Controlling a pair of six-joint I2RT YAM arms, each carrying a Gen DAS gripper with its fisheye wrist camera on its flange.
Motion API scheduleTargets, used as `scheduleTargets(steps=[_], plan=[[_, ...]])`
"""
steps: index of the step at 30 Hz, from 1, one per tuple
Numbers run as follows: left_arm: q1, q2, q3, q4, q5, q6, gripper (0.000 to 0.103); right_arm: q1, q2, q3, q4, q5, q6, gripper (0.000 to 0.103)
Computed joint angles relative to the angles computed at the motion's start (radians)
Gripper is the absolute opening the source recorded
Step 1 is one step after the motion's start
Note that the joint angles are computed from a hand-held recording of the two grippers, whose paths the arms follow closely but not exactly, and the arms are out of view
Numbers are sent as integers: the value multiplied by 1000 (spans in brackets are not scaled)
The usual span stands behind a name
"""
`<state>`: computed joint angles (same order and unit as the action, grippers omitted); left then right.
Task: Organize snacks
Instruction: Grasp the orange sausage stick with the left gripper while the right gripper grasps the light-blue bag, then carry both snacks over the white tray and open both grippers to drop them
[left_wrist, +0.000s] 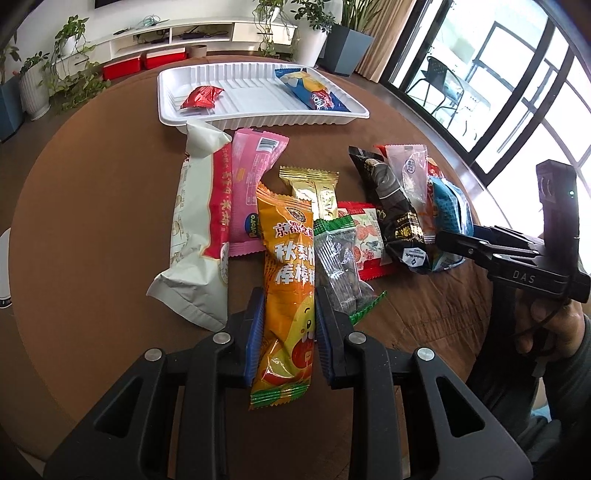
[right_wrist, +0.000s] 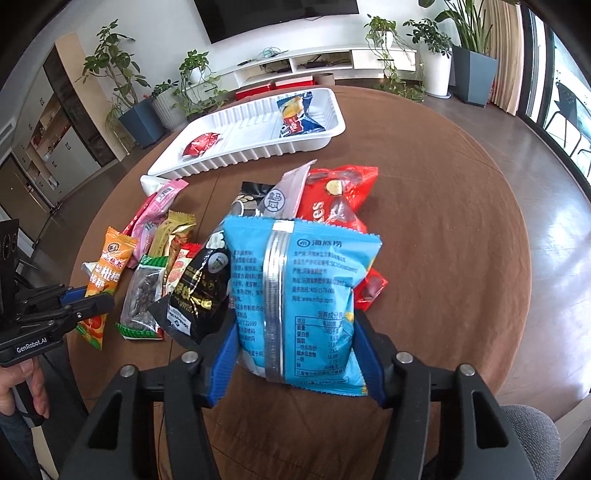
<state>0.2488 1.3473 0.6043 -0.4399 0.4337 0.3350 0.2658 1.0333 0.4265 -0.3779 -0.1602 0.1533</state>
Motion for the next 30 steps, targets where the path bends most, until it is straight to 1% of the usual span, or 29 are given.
scheduleTargets(steps=[4,6,9,13,16,25,30], plan=[[4,-8,-10,2,11,-2,24,-9,-13,-5,-6,-12,-4,55],[6,-12,-12,1,15,-4,24,-33,-22,-6,-16,-41,-7,50],[11,-17,-12,0,20,-5,24,-64,-37,-10,-32,-77,-14,48],[20,-26,-16,-1,31,-3,24,-72,-59,-16,-50,-94,-13,46],[28,-43,-20,-14,43,-1,24,-91,-82,-15,-79,-126,-9,46],[73,-86,-15,-64,95,14,24,-111,-208,28,-222,-196,-1,45],[94,-95,-2,-89,131,17,24,-160,-214,56,-256,-253,-21,45]])
